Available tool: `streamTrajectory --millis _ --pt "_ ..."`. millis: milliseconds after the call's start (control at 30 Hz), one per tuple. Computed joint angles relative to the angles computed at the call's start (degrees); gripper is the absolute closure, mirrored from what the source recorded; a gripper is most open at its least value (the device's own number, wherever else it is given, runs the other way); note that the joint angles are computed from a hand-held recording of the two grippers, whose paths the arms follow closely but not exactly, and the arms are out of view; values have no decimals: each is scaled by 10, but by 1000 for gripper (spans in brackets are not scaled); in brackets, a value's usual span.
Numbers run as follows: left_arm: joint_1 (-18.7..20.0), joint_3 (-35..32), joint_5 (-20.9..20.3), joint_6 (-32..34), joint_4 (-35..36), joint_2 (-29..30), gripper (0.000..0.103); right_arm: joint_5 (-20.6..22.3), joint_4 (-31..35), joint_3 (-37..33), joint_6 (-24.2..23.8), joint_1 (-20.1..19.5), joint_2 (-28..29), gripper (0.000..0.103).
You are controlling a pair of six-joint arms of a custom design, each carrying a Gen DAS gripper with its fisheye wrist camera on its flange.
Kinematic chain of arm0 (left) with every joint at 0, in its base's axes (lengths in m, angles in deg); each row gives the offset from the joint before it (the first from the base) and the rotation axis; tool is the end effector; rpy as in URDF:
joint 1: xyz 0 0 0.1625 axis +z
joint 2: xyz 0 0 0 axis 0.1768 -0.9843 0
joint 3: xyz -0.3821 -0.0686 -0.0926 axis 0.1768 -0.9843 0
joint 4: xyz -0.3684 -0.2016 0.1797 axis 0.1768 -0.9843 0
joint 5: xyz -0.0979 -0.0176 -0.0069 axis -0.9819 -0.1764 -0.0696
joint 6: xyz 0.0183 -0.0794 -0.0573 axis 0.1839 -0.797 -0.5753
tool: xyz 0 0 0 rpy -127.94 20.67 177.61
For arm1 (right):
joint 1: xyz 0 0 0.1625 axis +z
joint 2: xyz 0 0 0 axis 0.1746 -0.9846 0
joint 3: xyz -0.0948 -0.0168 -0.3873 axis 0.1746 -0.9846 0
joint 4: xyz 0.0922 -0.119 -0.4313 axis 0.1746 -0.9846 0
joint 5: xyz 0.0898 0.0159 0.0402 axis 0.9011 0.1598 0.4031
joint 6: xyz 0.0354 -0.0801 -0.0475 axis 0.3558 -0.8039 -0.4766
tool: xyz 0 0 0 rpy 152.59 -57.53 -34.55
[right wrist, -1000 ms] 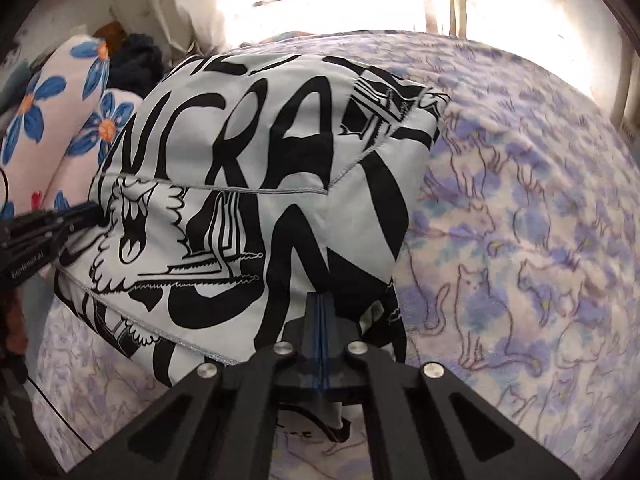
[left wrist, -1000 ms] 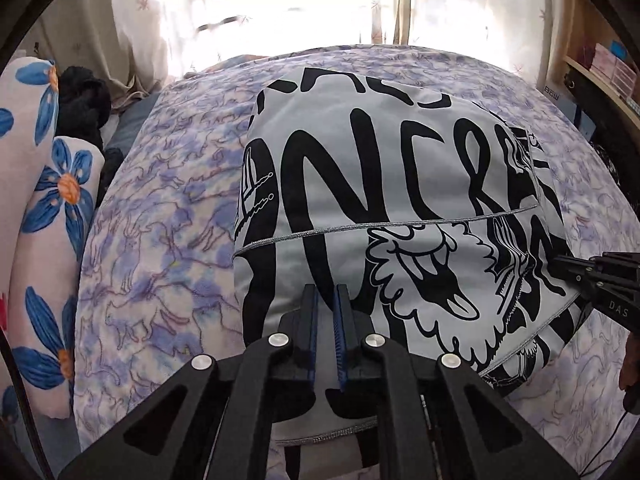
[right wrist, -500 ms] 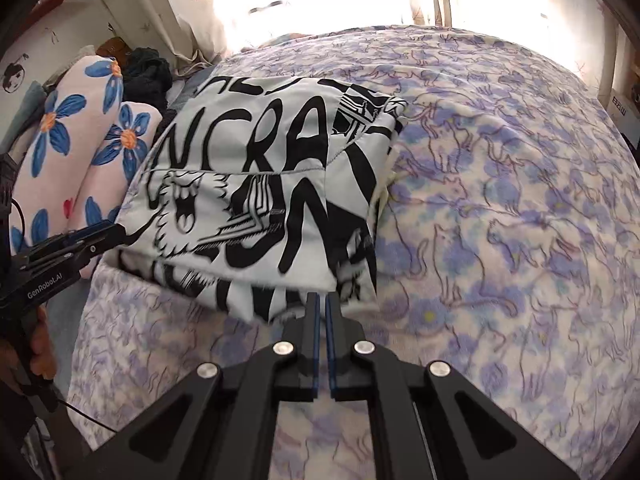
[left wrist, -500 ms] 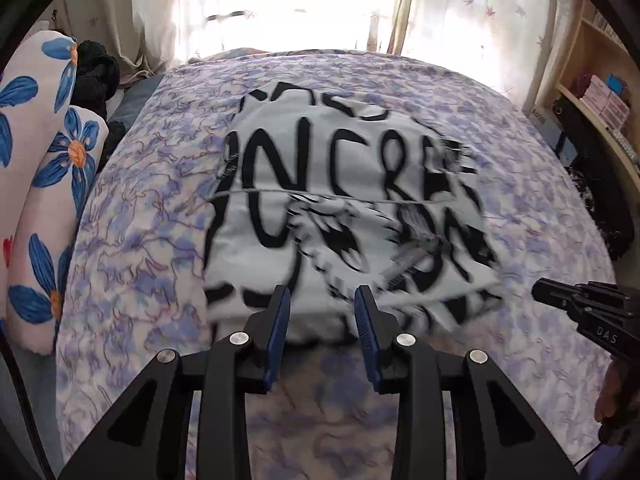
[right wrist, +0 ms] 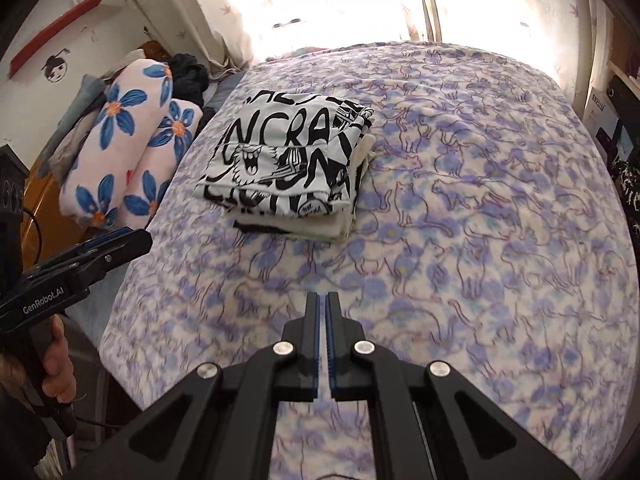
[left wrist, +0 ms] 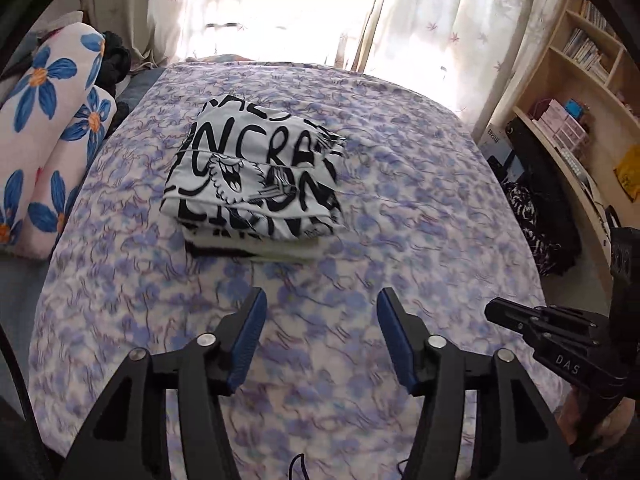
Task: Fold large clothes
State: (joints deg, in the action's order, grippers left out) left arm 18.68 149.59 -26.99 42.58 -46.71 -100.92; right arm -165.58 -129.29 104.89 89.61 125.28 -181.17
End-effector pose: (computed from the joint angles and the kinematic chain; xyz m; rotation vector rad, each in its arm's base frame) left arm -0.3558 -0.4014 0.2829 0.8312 2.5678 -0.3624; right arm 0.3294 -0.2358 0.3092 -0.0304 -2.5191 0.7592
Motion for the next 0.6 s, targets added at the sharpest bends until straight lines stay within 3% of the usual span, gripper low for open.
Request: streamTrajectory --millis 300,600 --pt "-147 73 -19 -185 119 -97 39 27 176 4 156 125 -59 100" --pt "-245 122 -41 -285 183 -134 39 52 250 30 267 193 -89 100"
